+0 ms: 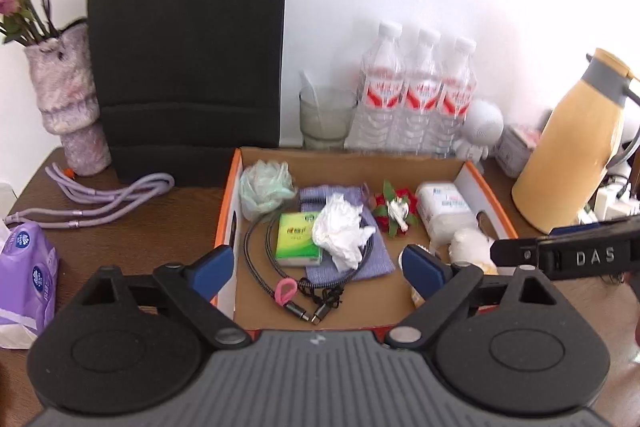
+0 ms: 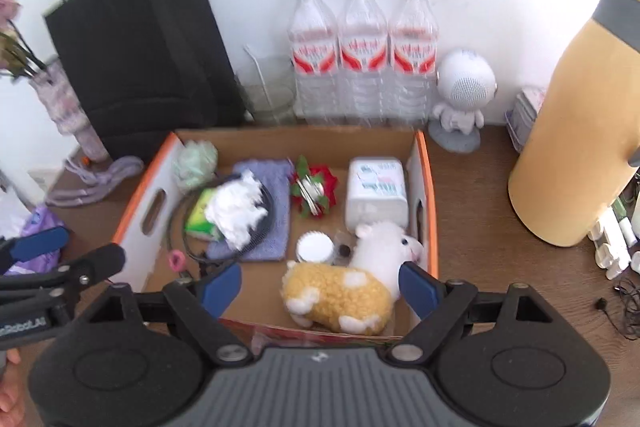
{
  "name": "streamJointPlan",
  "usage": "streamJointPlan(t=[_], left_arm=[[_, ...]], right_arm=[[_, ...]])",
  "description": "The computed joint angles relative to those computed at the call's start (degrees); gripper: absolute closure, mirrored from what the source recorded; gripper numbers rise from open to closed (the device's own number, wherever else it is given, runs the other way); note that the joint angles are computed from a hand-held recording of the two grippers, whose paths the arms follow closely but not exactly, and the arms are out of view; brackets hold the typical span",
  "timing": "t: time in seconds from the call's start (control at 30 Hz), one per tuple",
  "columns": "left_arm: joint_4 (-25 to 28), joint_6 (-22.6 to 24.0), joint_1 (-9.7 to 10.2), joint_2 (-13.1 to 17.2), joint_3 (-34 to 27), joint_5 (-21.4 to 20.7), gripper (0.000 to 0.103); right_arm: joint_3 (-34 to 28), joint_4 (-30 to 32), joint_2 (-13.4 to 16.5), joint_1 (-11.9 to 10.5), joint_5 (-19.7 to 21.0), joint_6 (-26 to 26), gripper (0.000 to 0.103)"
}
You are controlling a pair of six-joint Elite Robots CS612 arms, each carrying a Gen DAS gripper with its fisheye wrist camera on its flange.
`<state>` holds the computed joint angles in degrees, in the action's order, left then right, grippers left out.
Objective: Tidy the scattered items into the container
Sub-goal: 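Open both grippers to release the tissue and packet inside the box, then withdraw both grippers from the box toward the remaining table items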
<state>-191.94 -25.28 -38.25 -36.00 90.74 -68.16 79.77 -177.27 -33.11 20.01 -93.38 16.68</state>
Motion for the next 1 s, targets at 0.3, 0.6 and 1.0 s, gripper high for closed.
streamJointPlan(t=[0.3,0.6,1.0], left_arm=[[-28.10,4.87,-4.17,6.19,4.09,9.62,0.007],[-31.69,8.74,-6.22,6.80,5.79,13.16,0.006],[-39.16,5.54,-14.00,4.70,20.08,21.33,0.000]], right_arm=[[5.38,-37.70,7.40,2.88,-9.62,-1.84,0.014],[6.46,-38.18,8.20,4.48,-10.74,-3.15,0.014],[19.86,-48.21,5.20,9.30,-12.56,-1.64,0.012]])
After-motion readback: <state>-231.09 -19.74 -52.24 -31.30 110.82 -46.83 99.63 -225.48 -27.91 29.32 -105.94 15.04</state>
